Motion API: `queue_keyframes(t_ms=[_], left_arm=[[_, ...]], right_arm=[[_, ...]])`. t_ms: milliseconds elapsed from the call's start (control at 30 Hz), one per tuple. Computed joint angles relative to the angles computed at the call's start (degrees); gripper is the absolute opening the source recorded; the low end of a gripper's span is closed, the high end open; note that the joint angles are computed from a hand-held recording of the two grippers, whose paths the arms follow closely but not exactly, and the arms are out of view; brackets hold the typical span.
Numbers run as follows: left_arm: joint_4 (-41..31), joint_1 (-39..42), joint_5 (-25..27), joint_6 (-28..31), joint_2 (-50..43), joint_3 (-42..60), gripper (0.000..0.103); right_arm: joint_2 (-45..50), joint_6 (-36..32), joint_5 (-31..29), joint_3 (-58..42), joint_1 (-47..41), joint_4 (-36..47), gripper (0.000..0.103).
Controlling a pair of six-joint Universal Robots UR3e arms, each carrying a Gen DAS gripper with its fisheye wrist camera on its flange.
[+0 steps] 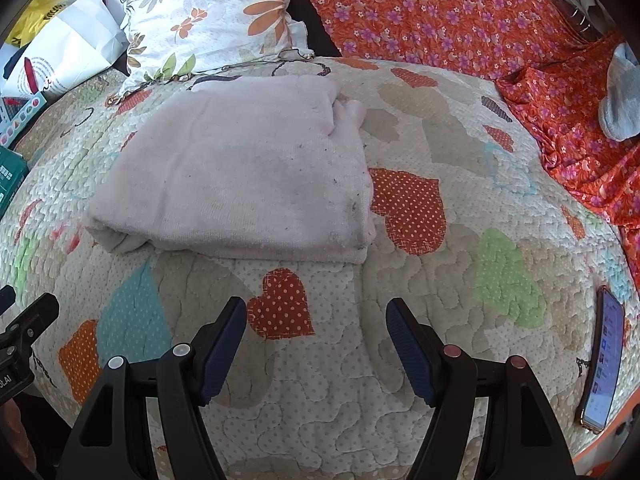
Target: Fold small clothes
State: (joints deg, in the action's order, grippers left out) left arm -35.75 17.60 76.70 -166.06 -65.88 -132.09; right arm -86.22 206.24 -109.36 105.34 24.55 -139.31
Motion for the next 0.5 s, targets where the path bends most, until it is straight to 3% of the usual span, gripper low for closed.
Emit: queue_keyframes(t_ms=[500], left_arm=[[2.84, -1.58, 0.19, 0.61, 1.23, -2.24, 0.103]], right_arm=[[-0.65, 1.27, -2.34, 0.27, 0.12, -0.26, 0.078]])
